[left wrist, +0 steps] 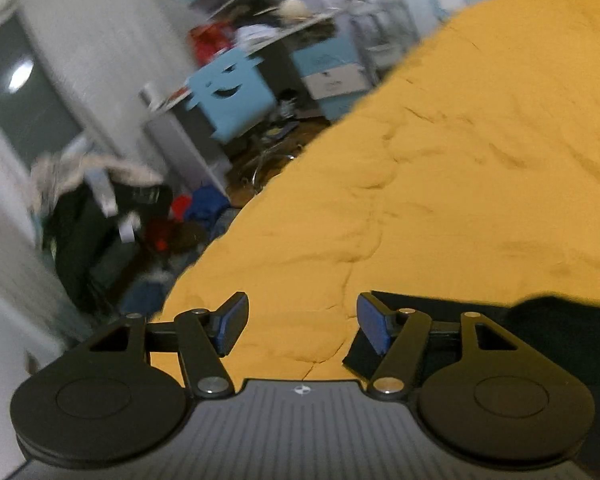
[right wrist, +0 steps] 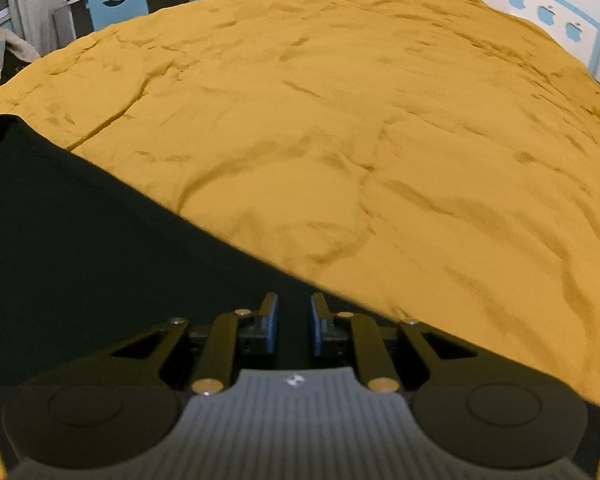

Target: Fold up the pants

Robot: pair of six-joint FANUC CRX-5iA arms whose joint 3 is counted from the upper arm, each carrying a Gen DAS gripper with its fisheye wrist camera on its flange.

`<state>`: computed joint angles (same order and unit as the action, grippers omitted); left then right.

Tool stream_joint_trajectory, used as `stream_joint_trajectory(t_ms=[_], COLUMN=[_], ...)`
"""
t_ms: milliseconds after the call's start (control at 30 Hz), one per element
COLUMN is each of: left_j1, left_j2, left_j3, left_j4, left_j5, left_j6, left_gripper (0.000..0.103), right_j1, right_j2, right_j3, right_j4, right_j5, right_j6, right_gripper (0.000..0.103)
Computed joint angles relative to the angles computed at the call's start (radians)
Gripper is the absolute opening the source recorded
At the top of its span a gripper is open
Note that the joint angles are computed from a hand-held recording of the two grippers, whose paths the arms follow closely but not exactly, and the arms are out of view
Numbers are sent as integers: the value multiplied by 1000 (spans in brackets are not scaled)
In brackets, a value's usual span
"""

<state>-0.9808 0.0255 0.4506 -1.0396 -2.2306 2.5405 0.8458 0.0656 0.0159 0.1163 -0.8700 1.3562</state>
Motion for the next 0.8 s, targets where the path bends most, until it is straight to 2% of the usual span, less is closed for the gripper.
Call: stream_joint_trajectory(t_ms=[67,133,233,400,500,533,600,633,667,800], left_j1=[-25,-73,-110,-115,-131,-140,-167,-168,-164,-180], left_j2=[-64,-124,-176,-221,-268,-285,-312,-323,-325,-303], left_j3=[-40,-95,-165,-278,-338,-355,-380,-390,-390,-353], left_j4=[45,80,160,264,246,231,203,202,207,174], left_j5=[54,122,199,254,298,324,370,390,394,349], left_j6=[153,291,377,474,585,624,684,693,690,635], left_gripper=[74,74,74,74,73,68,48,24,6,3], right_j1=[-13,-23,-38,-62,-75,-70,-66,-66,-69,-64], right_j2=[-53,-115,-178,-261,-295,-307,-324,-333,-340,-360], right_j3=[-43,-102,-174,-283,-315,-329,-352,-364,-374,-407], right_j4=[8,41,116,246,247,251,260,264,267,315], right_j5=[-5,-10,-33,-73,-94,-99,-106,-105,-104,-109], right_j6=[-12,-48,-115,-222,-250,-264,-276,-281,-286,-322], right_gripper=[22,23,23,23,23,23,24,24,25,25])
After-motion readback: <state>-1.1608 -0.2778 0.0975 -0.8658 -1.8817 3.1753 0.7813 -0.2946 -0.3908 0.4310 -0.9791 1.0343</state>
